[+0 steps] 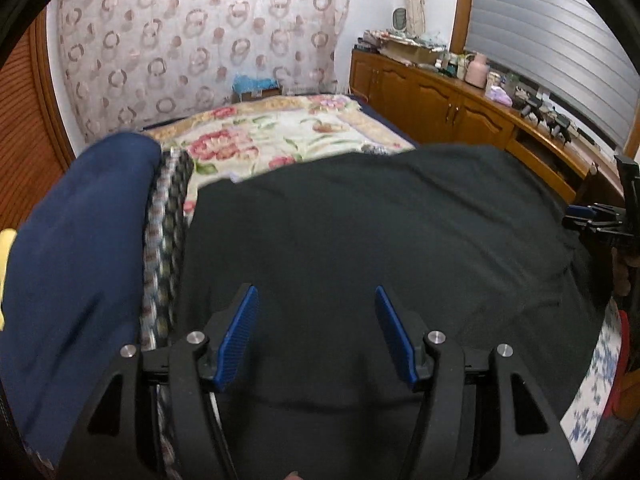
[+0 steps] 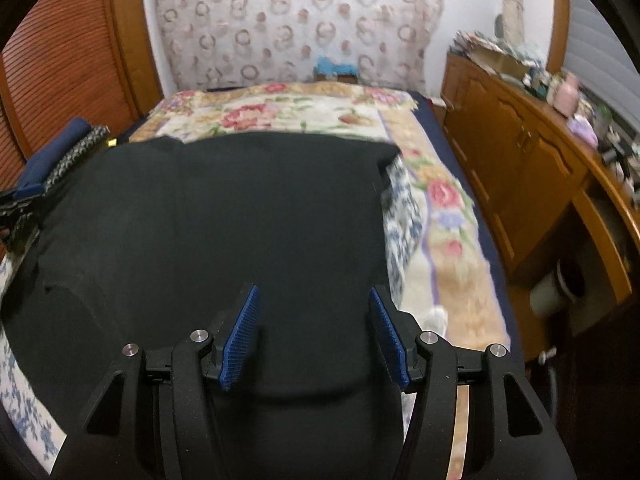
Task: Fold small clothes
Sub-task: 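Lay the hem down on the shirt and open both tools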
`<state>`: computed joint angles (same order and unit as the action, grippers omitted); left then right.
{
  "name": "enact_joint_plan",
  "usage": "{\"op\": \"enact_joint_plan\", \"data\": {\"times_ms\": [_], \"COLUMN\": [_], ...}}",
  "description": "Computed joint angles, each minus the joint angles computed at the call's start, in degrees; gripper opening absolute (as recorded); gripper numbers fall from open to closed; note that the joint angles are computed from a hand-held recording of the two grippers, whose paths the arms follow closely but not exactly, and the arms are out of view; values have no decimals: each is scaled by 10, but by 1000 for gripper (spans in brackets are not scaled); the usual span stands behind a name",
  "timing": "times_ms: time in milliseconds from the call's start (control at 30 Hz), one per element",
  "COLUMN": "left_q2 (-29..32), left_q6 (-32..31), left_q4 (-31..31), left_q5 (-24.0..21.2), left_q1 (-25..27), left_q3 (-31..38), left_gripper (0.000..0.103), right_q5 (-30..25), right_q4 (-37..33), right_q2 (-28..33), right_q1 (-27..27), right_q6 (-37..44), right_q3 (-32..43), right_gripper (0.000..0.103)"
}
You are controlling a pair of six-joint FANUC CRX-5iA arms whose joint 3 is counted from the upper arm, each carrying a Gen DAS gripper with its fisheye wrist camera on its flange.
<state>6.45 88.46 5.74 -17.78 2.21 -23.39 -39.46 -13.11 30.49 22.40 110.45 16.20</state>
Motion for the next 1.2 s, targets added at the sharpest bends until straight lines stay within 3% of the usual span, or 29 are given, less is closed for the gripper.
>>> {"op": "enact_joint_plan", "data": {"times_ms": [233,367,667,867,1033,1133,1200], "left_q2": [-2,-6,-19,-22,-10,-4,-6], "left_q6": [41,122,164,256,352,361,339], "left_q4": [-19,-97,-110,-183,-265,-264,-228], "left_q5": [-20,-47,-47,-46,-80,-83,-70], "left_q1": [-6,-21,-28,-42,-69,-70,-57], "left_q3": [-23,-9,-30,-21,11,18,9], "left_gripper": [60,60,60,60,61,61,61], "right_q5": [-16,-16,-20,-5,34,51,53], "right_q4": [-18,-35,-57,-51,-13,-4,-10], "right_q2": [-18,-30,-35,-25,-30,-32,-32], "right_q1": [-14,-17,-13,-8,9,12,8], "right_q6": [-8,-7,-6,-25,-42,-44,-39], "right_q3": [-32,-44,-54,-47,-71,-82,-81], "right_gripper": [58,58,58,58,58,59,59]}}
